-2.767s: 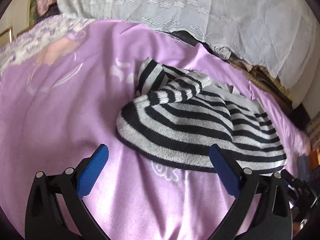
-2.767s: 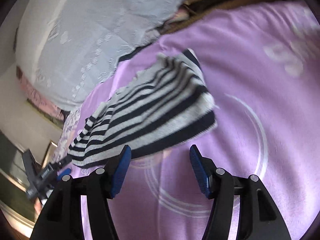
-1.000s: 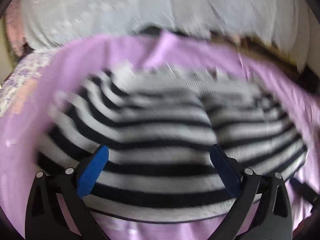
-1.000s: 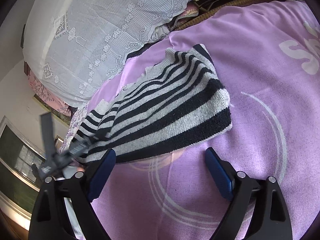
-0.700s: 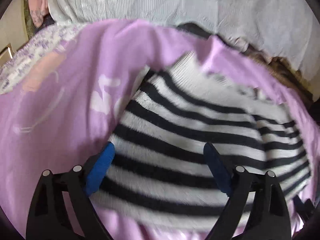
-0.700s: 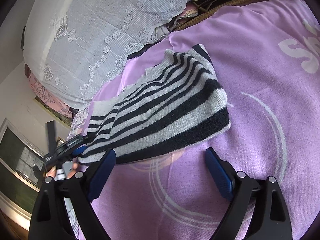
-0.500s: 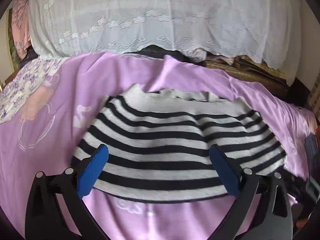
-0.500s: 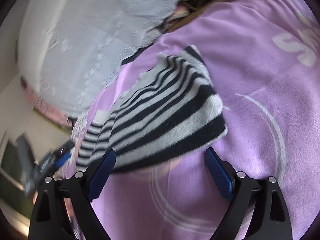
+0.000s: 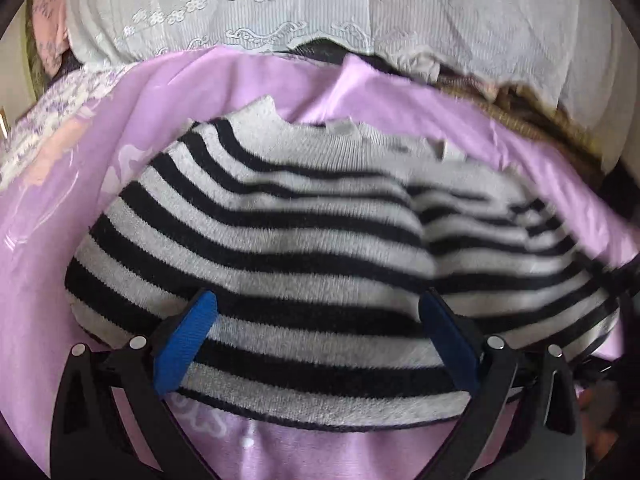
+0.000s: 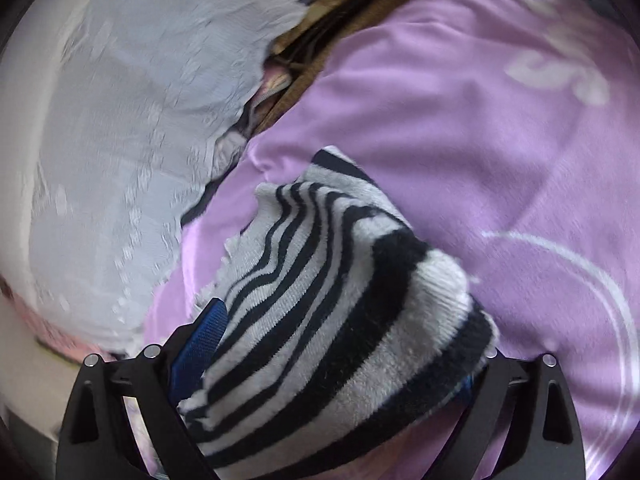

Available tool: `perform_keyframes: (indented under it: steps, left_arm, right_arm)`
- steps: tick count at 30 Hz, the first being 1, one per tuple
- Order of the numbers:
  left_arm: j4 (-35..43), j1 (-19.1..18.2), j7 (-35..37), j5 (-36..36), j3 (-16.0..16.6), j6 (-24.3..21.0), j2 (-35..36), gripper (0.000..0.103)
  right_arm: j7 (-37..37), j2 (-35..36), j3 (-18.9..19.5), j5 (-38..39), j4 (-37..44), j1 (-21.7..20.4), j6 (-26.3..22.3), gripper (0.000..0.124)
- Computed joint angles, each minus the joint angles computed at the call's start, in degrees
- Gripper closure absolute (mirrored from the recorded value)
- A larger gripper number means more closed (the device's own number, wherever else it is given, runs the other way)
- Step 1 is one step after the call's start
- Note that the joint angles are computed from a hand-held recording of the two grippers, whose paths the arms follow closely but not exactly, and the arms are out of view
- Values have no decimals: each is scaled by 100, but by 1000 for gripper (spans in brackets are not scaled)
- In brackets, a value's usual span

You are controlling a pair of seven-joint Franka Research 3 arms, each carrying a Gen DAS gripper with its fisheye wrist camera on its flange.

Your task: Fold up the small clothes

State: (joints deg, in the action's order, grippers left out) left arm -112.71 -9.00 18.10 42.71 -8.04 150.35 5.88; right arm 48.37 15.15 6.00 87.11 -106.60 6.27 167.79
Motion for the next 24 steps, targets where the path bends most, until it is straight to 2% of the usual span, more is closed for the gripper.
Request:
perform_keyframes:
  steps: [2,7,9,20,23,24]
  left_arm:
    - [106,21,-61,30,20,139,17,5]
    - [811,-79,479,-195,45,-364,731,4]
    - [871,-283,305,319,178,-519,786,4]
    - [759,-300,150,452,205,-446,711,4]
    - [756,-292,153,450,200,-446,706,4]
    - [761,-290,155,446,198,-447,709,4]
  right_arm:
    - [-118,118,-6,-19,131,20,135,30]
    - [-120,152,28,-95,149,-84,103,43]
    - [-82,155,34,-152,129,-83,140,46]
    - [-13,144,101,-491,62,-65,264,45]
    - [-23,173,114,-663,106,-72,166,38]
    - [-33,181,121,-744,119,-75,112,32]
